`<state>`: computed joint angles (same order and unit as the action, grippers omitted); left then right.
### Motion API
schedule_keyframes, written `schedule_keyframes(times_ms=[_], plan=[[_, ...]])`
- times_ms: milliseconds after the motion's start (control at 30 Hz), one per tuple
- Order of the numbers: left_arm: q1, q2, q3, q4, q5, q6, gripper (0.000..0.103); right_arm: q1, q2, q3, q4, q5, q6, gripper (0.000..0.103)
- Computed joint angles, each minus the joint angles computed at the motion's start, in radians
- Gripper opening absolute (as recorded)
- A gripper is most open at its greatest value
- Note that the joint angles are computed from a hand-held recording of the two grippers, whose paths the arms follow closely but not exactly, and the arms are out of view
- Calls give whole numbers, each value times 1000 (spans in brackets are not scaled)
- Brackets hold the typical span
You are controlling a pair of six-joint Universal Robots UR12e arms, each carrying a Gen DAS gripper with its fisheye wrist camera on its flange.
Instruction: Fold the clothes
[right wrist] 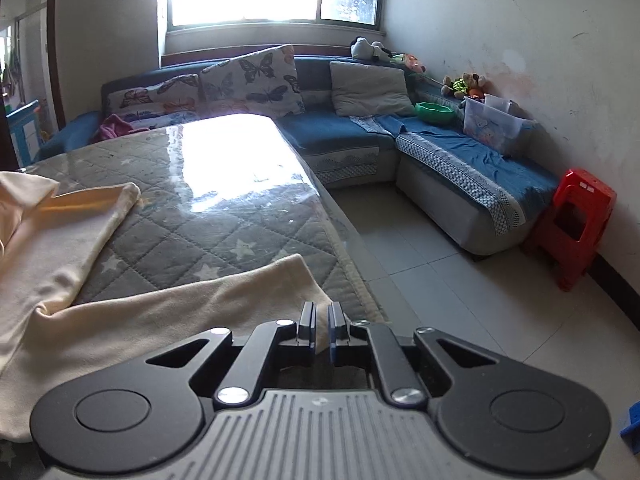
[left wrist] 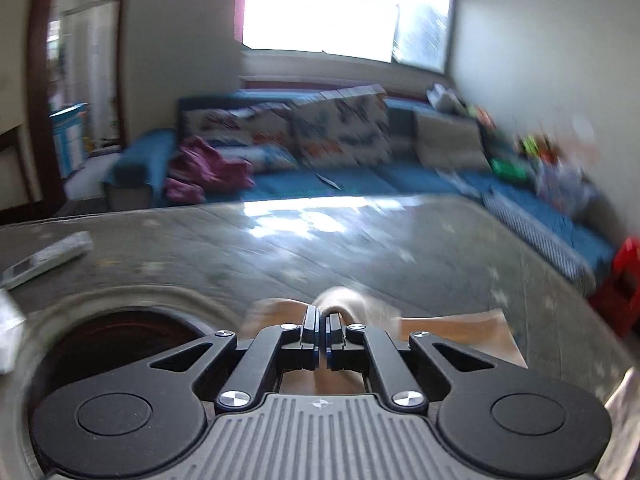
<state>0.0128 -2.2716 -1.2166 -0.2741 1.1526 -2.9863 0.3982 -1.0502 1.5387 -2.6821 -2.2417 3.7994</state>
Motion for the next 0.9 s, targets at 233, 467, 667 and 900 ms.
schedule_keyframes(times_ms=[233,467,667,900], plan=[[93,86,-135,122,0,-147,3,8,26,-35,-49,49,-104,16],[160,162,-282,140,77,-156,3,2,40,-56,-26,114,-129,17],[187,191,-365,106,150,-174,3,2,48,-61,-5,99,-154,22],[197,221,-423,126,228,-206,3,-13,53,-69,5,99,-184,22]])
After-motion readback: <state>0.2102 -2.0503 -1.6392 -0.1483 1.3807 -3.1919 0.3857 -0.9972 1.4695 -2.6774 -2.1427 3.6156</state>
